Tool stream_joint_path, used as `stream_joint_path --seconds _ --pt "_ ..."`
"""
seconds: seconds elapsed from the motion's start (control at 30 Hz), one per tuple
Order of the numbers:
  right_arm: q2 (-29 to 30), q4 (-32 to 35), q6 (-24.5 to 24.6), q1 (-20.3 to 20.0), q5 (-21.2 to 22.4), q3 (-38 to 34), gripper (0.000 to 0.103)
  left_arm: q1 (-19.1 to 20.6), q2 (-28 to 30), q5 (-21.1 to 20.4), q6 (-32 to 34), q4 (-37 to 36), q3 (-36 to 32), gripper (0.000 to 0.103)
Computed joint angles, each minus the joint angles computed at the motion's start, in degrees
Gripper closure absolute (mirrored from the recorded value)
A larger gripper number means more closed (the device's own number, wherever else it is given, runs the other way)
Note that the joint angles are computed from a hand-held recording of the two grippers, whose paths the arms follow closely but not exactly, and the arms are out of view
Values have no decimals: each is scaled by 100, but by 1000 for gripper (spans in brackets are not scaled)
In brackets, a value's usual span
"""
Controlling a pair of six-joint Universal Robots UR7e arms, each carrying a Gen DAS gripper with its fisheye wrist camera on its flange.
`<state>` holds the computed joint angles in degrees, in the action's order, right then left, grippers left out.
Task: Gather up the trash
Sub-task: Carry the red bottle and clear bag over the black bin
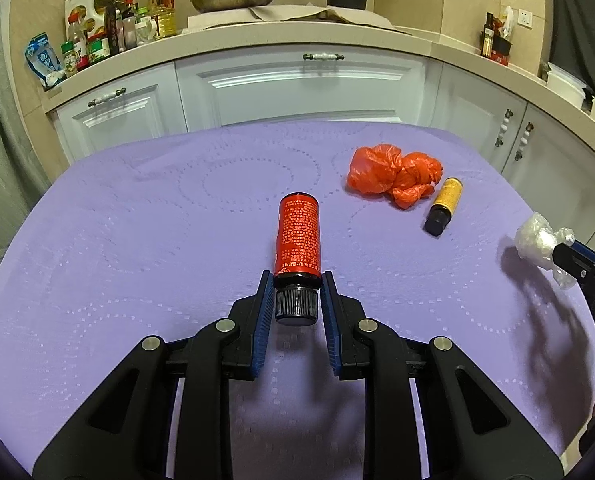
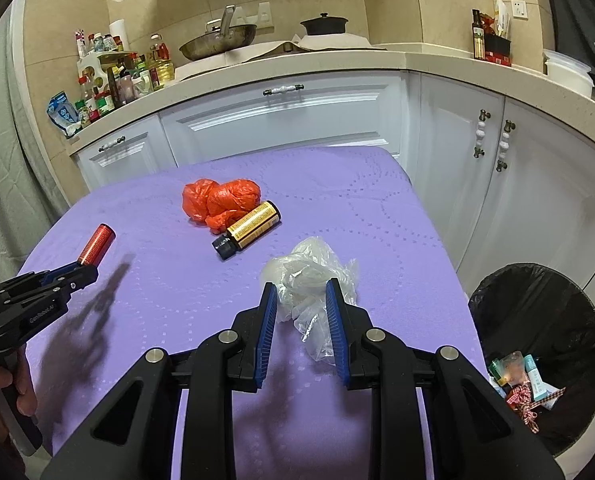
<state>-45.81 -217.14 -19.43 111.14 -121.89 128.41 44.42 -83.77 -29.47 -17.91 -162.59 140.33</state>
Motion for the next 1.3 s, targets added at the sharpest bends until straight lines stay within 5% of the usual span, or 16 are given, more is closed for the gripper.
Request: stream_joint_path --seconds 0.57,1.3 --pt "-361 -669 84 242 -626 412 77 -690 -112 -282 52 -129 218 80" --pt "-1337 -2090 -34 -146 -1572 1390 77 -1386 1724 -1728 1047 -1583 -269 80"
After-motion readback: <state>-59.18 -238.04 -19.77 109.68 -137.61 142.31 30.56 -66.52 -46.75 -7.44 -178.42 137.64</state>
